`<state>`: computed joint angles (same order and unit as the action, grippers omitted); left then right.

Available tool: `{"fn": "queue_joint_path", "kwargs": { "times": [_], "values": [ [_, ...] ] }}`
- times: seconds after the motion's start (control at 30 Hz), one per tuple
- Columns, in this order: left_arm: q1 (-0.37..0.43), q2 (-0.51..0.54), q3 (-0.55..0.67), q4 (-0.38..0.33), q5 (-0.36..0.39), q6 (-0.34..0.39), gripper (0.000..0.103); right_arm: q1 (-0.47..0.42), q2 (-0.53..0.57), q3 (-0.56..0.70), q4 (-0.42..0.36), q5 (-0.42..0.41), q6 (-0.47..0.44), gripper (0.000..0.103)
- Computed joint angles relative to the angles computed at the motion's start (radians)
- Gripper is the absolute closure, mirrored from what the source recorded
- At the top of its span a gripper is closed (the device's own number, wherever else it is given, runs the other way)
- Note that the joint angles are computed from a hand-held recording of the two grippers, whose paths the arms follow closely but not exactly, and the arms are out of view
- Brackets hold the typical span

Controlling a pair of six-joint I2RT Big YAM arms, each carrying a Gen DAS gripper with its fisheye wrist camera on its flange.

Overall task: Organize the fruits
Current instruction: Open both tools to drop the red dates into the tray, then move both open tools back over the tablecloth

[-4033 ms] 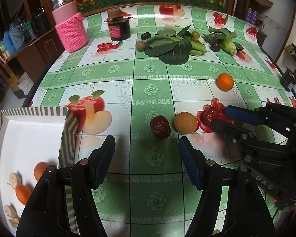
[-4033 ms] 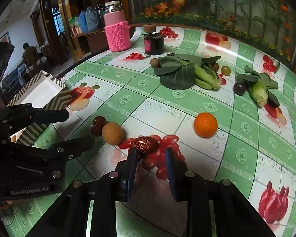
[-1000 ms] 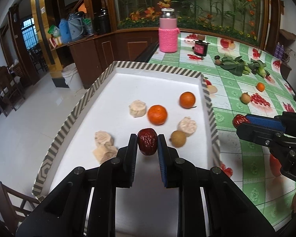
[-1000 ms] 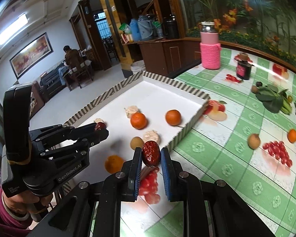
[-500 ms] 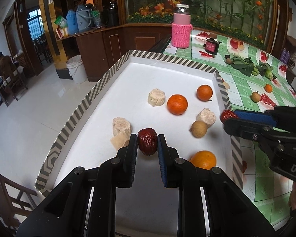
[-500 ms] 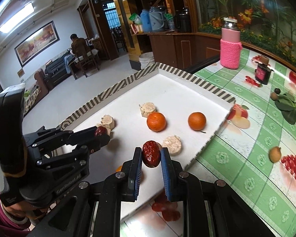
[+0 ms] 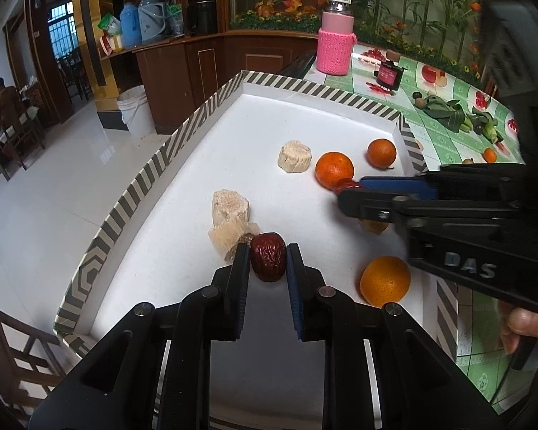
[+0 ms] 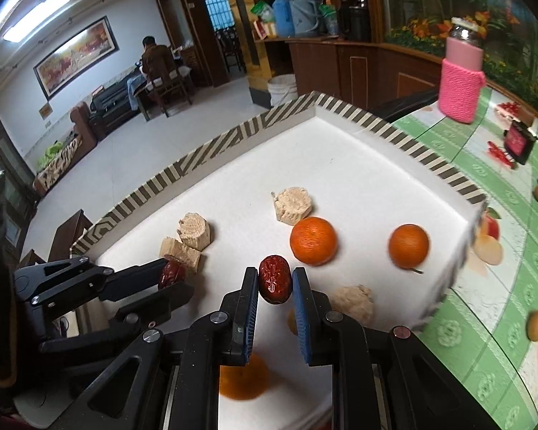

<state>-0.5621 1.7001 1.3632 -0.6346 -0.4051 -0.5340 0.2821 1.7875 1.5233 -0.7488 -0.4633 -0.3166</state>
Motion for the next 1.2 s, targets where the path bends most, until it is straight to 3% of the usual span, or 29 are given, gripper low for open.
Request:
{"fn": "queue_joint_path", "kwargs": {
  "times": [0.13,0.27,0.4,0.53,0.77,0.93,1.03,1.2],
  "values": [
    [0.001,0.005,0.005,-0.013,-0.001,-0.005,0.083,0.003,0.036,0.032,-0.03,-0.024,0.005,0.084],
    [0.008,0.007,0.0,-0.019,0.032,-0.026,0.083,-0.004,0.027,0.016,-0.005,-0.031,0.028,0.083],
    [0.007,0.002,-0.006,-0.011,0.031,-0.036,0.083,-0.03,-0.023,-0.034,0.036,-0.072,0.041,0.082],
    [-0.001,0.0,-0.002,-0.016,0.011,-0.044,0.069,-0.065,-0.081,-0.088,0.079,-0.089,0.059,0.082],
    [-0.028,-0.001,0.024,-0.016,-0.031,-0.052,0.069,-0.13,-0.174,-0.182,0.128,-0.049,0.049,0.082],
    [-0.065,0.035,0.09,-0.021,-0.039,-0.023,0.069,-0.198,-0.205,-0.223,0.131,-0.116,0.036,0.082],
    [-0.087,0.062,0.136,-0.025,-0.034,-0.006,0.069,-0.227,-0.236,-0.26,0.154,-0.067,0.025,0.082],
    [-0.123,0.13,0.236,-0.045,-0.008,0.018,0.069,-0.301,-0.256,-0.293,0.163,-0.07,0.028,0.082]
  ]
}}
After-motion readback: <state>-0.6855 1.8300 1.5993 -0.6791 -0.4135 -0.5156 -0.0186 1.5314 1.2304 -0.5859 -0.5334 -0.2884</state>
